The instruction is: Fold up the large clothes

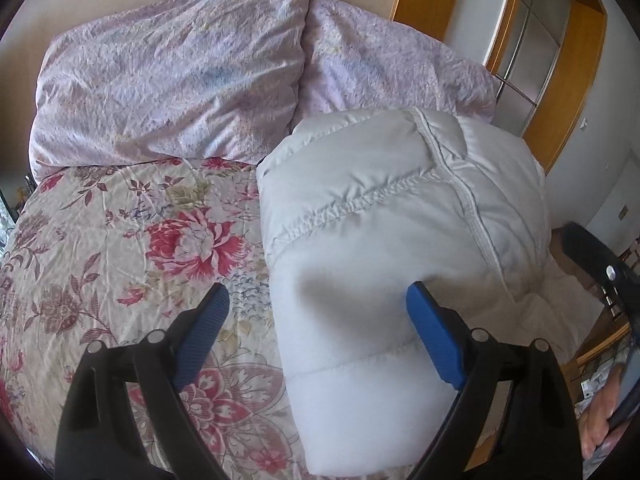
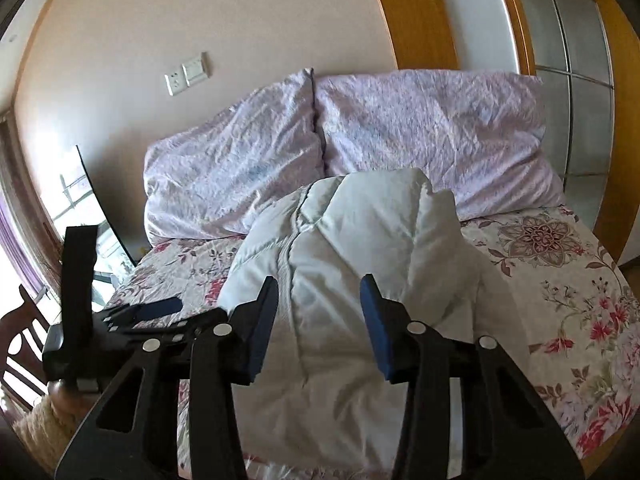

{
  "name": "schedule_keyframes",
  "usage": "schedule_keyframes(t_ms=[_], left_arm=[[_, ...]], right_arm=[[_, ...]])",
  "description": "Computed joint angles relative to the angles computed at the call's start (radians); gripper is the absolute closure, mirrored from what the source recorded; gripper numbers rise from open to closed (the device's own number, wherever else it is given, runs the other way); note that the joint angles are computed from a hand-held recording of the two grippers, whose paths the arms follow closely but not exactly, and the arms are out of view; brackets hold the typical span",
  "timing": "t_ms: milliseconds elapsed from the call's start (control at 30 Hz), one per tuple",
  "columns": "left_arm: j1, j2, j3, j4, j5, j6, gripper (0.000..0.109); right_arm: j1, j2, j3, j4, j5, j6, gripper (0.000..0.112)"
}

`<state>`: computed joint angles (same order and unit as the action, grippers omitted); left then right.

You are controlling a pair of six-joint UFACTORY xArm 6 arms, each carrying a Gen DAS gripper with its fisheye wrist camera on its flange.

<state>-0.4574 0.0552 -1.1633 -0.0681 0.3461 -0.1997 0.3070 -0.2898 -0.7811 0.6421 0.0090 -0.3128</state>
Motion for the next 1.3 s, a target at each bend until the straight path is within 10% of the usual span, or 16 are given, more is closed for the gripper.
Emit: schedule_keyframes(t_ms=[433,1300], left_arm=[[-0.006,0.075,-0.079,-0.044,-0.006,0.034,0.018],[-0.065,0.322,-0.368,-0.02,0.067,0.051,0.009]], right_arm=[[-0.112,0.158,-0.165,-0.447,0.114,0.333,0.087],[-0.193,0.383,-0.249,0.265,0.124,-0.233,0.097]])
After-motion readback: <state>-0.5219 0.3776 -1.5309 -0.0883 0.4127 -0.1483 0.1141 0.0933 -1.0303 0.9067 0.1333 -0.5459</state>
